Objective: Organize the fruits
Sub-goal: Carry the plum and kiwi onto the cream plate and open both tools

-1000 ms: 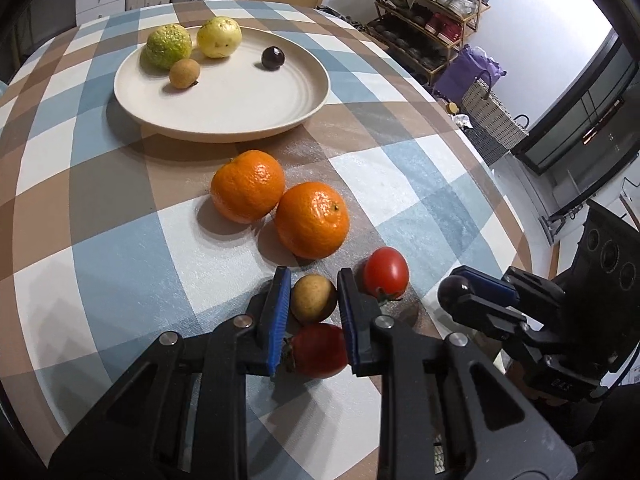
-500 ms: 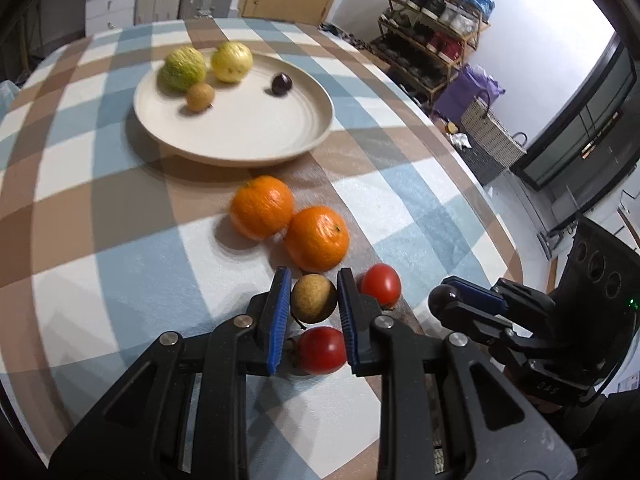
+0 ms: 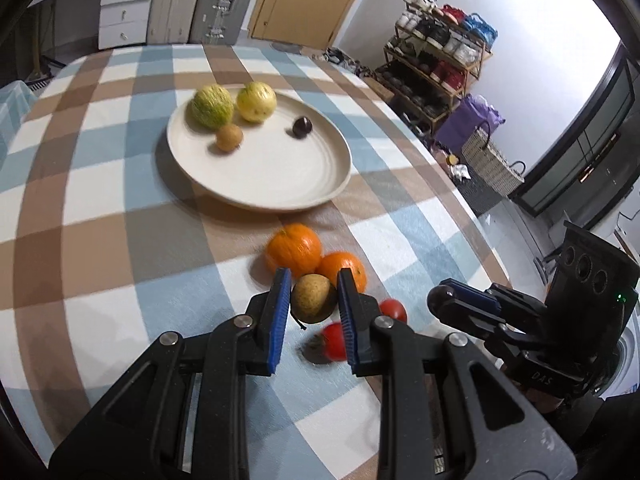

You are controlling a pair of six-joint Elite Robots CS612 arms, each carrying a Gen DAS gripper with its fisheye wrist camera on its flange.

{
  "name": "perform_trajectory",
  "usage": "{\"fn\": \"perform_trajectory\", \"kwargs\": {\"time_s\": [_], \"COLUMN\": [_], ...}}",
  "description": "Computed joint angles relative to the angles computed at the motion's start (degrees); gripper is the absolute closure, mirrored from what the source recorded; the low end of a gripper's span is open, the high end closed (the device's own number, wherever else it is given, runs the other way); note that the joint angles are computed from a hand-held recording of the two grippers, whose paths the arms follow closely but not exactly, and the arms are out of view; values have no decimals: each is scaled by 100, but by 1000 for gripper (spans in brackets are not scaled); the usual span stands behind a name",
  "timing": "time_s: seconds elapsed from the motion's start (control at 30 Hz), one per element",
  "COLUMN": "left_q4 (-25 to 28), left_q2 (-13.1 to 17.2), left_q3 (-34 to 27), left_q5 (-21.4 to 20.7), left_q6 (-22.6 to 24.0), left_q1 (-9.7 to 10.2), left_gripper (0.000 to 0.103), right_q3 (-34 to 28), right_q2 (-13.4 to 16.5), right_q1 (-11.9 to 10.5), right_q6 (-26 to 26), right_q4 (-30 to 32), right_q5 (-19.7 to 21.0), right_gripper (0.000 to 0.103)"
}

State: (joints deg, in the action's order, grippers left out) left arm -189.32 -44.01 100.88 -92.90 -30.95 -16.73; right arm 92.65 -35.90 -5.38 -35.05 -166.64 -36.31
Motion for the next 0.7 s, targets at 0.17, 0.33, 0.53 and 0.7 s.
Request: {"fn": "perform_trajectory", "kwargs": {"time_s": [0.17,0.33,0.53,0.7], "left_q4": [-78,15,152,342], "left_q2": [-14,38,156,333], "left_q3": [-72,-301,-661,-1004], "left_q5": [124,158,213,159], "left_q6": [55,85,129,157], "left_q1": [81,228,400,550], "left_gripper": [82,82,82,82], "right_q3": [-275,-682,-1314,-1916], "right_q2": [60,170,370,620], "right_q1": [102,212,409,579], "right_q6": [-26,117,236,363], "right_q4": [130,288,614,879], "right_q5": [-6,73,-9,-124], "right_gripper": [79,79,79,79]}}
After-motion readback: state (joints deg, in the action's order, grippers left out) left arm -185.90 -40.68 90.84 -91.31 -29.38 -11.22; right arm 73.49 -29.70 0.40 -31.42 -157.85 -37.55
